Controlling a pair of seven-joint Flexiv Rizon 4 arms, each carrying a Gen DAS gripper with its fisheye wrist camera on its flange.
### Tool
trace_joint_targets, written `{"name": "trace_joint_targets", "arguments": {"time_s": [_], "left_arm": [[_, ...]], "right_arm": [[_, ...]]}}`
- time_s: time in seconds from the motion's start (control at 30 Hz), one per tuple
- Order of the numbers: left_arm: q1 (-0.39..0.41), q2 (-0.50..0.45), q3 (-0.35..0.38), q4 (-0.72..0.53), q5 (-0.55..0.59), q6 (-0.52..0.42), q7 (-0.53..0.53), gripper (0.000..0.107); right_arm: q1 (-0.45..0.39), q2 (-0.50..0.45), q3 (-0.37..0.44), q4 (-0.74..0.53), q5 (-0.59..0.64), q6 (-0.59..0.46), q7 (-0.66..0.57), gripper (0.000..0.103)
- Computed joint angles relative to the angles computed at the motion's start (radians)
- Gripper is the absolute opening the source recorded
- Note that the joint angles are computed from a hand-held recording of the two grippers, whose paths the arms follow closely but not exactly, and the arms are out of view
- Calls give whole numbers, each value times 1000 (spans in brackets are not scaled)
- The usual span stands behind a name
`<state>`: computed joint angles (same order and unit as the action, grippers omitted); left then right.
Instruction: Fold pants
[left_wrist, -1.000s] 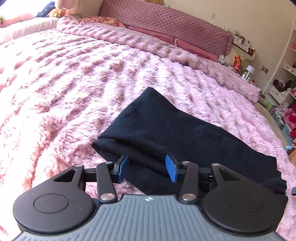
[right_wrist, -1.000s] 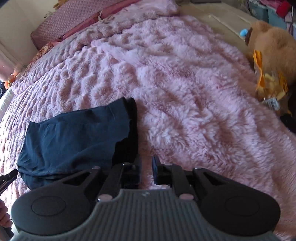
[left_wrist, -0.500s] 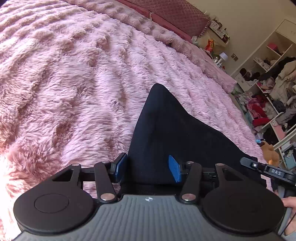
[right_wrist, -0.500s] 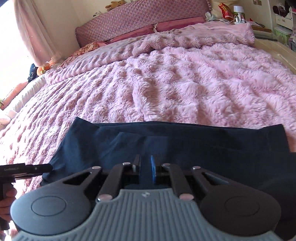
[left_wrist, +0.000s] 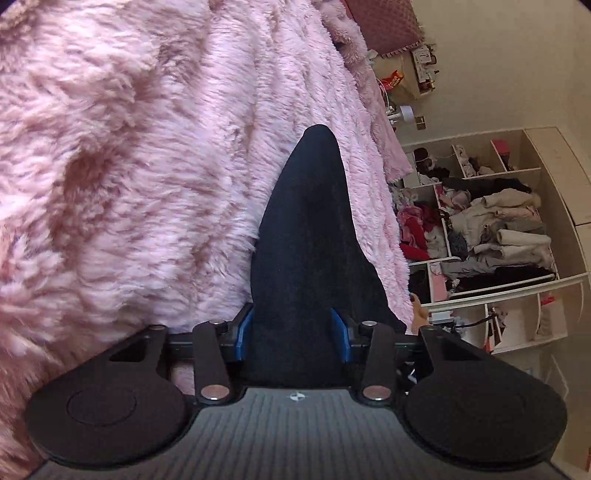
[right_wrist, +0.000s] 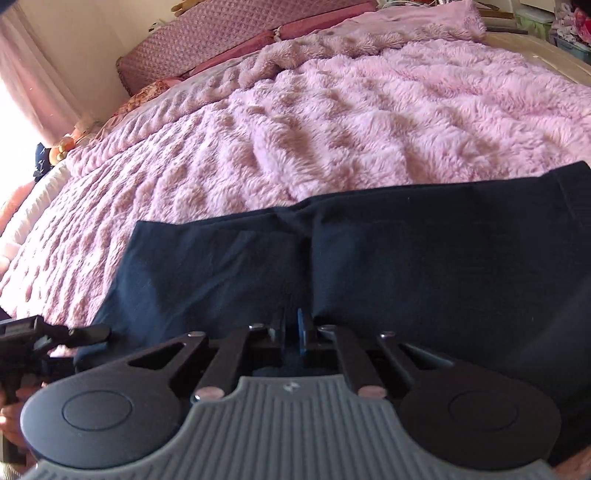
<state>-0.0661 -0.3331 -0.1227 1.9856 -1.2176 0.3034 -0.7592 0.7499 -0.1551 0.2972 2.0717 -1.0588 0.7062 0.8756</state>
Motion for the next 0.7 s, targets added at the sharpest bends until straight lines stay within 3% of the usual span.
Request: {"name": "trace_joint_targets", "arguments": {"time_s": [0.07,0.13,0.3,0.4,0.57,0.7], "left_arm": [[20,-34,-12,-14,-6,-87,-8,37],[16,-51,-16,-28,29,-118,-44,34],[-33,1,-8,2,31,5,-79,24],[-52,52,4,0,100,50,-97,21],[-114,194,11,20,166,170,-101,20],[-188,287,-2,2,249,247,-142,19]], "right_arm": [[14,2,21,11,25,43,50,1],[49,0,45,5,66,8,89,0],[97,31,59,31,16,28,221,6],[124,73,84,49,-37,-84,277,6],[123,201,154,113,-13,-259,292,6],[100,299,208,145,95,-369,177,6]]}}
